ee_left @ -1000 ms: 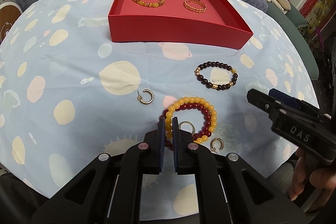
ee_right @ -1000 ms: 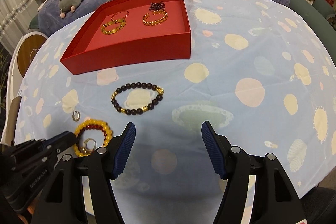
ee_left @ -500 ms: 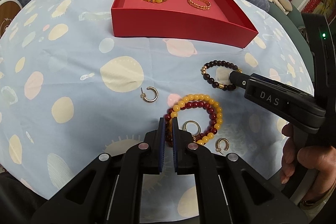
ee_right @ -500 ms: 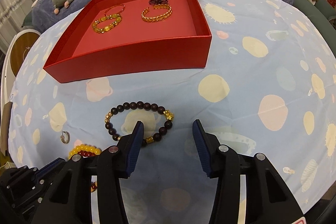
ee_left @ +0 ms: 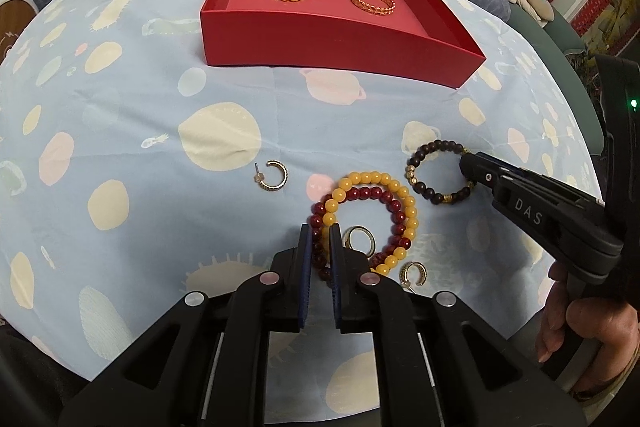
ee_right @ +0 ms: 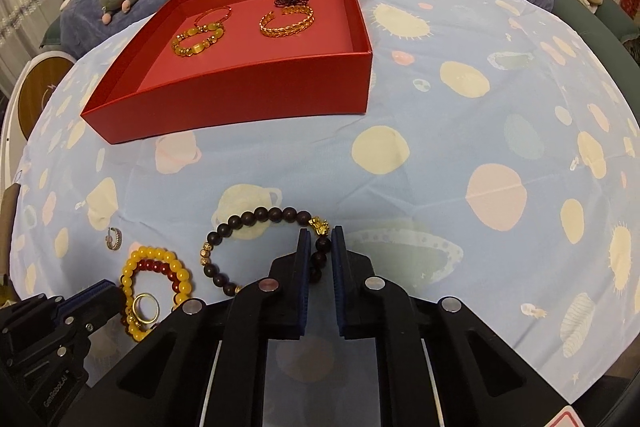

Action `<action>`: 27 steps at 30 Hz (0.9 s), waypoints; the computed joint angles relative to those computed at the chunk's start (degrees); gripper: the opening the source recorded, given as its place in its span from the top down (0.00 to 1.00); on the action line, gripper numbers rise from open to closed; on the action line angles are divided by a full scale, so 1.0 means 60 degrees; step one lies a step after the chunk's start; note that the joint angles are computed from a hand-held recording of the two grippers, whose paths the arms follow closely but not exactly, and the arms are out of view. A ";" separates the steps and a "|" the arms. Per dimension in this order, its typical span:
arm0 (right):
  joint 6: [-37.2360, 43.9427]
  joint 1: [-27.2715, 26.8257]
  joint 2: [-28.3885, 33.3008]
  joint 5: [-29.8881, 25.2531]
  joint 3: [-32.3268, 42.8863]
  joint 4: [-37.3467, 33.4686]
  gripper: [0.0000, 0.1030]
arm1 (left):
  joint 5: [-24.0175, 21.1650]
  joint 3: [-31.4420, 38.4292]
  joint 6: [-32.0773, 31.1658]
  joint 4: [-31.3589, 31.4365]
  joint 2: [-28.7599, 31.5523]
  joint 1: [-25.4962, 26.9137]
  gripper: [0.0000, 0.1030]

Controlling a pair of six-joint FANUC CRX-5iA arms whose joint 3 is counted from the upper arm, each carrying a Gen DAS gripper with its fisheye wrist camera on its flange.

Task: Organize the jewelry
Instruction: 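Grasp the yellow beaded bracelet with the left tool while the right grasps the black beaded bracelet, then carry both bracelets into the red box and open both tools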

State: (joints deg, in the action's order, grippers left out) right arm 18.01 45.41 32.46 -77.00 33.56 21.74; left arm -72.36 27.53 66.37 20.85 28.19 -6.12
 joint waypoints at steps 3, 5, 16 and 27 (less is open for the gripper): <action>-0.0315 0.0064 -0.0268 0.0188 -0.0381 -0.0030 0.90 | 0.0008 -0.0018 -0.0002 0.0142 0.0004 -0.0012 0.85; -0.0568 0.0108 -0.0467 0.0337 -0.0663 -0.0015 0.90 | 0.0084 -0.0103 -0.0066 0.0308 -0.0045 -0.0012 0.79; -0.0788 0.0159 -0.0777 0.0521 -0.1081 -0.0079 0.90 | 0.0088 0.0083 -0.0289 0.0100 0.0054 -0.0220 0.93; -0.0910 0.0373 -0.1203 0.0709 -0.1322 0.0441 0.92 | -0.0034 0.0221 -0.0463 0.0817 -0.0135 -0.0123 0.93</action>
